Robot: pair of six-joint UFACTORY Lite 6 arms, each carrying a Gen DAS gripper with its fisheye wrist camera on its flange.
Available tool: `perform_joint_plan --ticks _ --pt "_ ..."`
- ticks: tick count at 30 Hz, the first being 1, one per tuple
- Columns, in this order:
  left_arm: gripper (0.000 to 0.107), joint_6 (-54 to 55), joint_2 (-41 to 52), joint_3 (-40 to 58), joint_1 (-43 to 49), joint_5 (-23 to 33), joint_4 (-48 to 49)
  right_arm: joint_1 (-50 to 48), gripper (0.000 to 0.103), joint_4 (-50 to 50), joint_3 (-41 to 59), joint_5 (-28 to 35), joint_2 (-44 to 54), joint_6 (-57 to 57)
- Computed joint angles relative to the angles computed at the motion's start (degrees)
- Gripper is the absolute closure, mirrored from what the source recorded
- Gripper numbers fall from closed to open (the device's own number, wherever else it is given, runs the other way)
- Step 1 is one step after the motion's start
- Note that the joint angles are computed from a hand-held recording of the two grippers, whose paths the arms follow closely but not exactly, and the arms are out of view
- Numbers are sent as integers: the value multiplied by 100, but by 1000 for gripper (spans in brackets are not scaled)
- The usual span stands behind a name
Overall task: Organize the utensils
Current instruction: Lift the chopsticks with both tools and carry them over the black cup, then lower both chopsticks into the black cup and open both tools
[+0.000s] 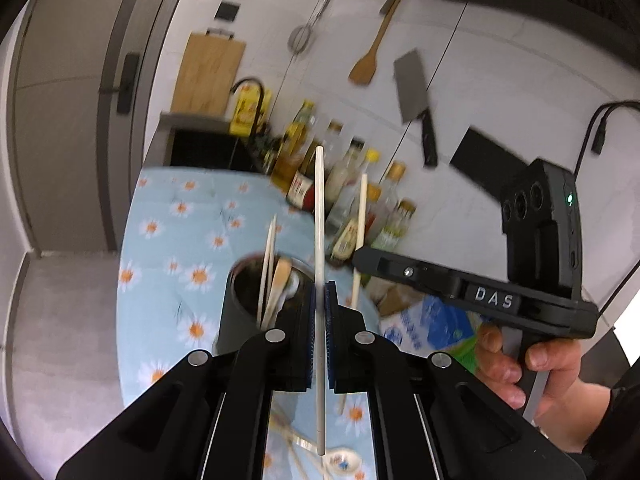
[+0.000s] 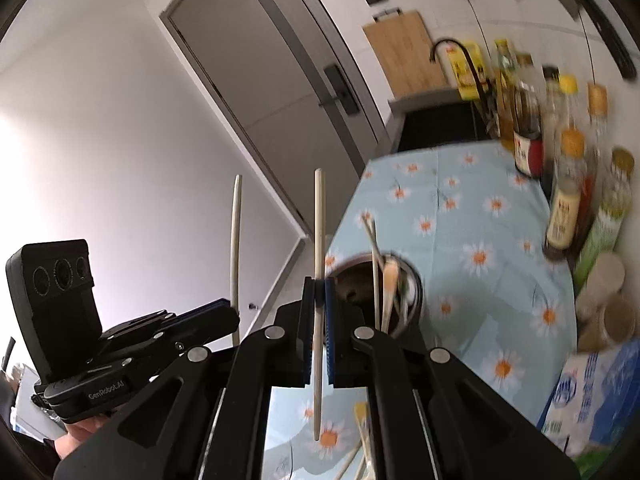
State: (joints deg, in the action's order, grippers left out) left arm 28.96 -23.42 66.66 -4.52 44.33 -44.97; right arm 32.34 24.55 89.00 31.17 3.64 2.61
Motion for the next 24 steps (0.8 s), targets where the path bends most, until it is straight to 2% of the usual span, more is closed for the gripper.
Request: perform_joint_plan --ticks 6,10,15,19,24 --pt "103 654 437 406 -55 -413 -574 -38 97 -303 486 -360 245 75" --pt "103 1143 547 474 -121 -959 -957 -191 97 -249 878 -467 444 -119" --pt "103 1769 865 649 6 -1147 -1621 -362 97 -91 1424 -435 731 -471" --pt "103 2985 867 377 77 -1549 -2737 -403 97 -69 1702 -555 912 -647" --pt "103 4517 1024 119 219 -1587 -4278 -434 97 109 1702 -853 1074 -876"
